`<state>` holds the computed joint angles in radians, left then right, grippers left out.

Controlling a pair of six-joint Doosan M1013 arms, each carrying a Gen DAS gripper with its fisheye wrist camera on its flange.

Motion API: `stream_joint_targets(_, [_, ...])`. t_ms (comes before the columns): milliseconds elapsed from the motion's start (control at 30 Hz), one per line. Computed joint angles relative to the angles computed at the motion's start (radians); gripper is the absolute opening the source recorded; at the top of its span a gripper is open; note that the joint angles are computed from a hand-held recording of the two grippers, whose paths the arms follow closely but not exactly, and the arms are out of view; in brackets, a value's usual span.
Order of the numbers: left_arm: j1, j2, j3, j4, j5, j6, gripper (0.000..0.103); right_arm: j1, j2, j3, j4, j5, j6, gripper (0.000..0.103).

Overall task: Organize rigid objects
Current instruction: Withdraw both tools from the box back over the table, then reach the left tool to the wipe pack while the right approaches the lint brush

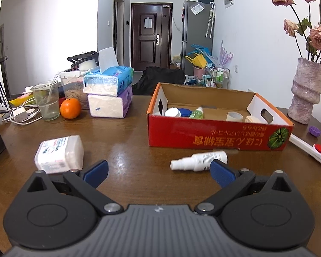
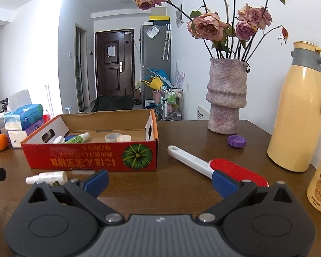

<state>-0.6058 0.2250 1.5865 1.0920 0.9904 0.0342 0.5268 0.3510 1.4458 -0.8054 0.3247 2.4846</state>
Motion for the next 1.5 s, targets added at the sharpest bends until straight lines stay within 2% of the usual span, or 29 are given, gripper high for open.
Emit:
stream_joint_targets(267, [-0.029, -0.031, 0.042, 0.012, 0.017, -0.027, 0.103, 0.009, -0.034, 0.055, -0.071, 0.006, 0.073, 0.103])
stream_joint_targets(633, [-0.041, -0.065, 0.074, 0.011, 0.045, -0.056, 0.103, 0.009, -0.059, 0.092, -0.129, 0.029, 0.137, 0.103])
stream_joint_targets(967, [-0.026, -0.088, 0.102, 0.011, 0.094, -0.056, 0.103, 0.004, -0.055, 0.089, -0.126, 0.051, 0.137, 0.103])
stream_joint_targets(1500, [0.027, -0.099, 0.119, -0.015, 0.123, -0.062, 0.103, -0.020, -0.024, 0.055, -0.090, 0.110, 0.089, 0.103])
